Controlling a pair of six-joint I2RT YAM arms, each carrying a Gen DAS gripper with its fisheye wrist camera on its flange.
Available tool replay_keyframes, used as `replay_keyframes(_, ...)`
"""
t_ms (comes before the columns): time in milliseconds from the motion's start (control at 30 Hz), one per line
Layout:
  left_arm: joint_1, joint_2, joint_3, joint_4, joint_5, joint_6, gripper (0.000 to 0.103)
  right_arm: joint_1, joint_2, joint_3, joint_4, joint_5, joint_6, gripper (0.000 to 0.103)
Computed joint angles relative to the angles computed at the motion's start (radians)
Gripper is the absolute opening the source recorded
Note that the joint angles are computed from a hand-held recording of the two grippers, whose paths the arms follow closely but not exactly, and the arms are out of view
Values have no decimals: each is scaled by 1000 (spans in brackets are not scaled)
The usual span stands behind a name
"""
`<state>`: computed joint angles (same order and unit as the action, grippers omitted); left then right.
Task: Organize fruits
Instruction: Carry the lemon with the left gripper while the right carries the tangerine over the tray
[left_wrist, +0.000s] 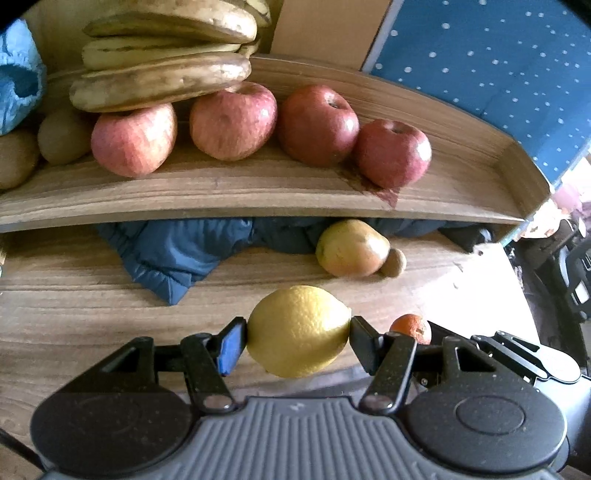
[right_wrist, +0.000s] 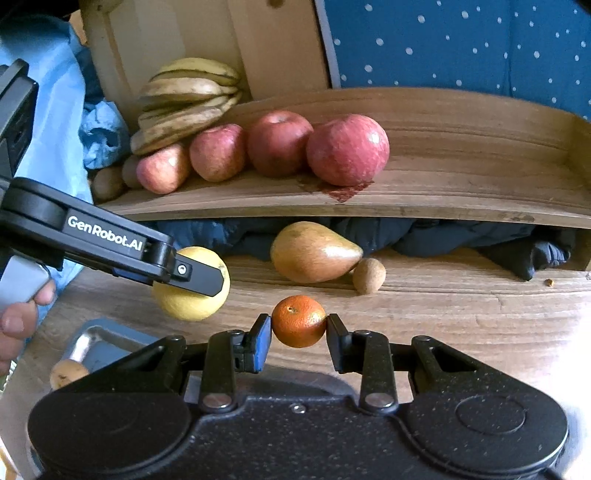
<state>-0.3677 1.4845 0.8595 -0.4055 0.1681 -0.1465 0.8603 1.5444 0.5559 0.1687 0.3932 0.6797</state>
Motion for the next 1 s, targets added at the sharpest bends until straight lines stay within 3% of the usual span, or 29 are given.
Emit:
replay_keyframes(567,54,-188,-137,-103,135,169,65,356,-38,132,-397,274,369,34)
replay_keyframes(1000,61,-190,-199,-121,197,283,65,541,48,238,-645,325,698,34)
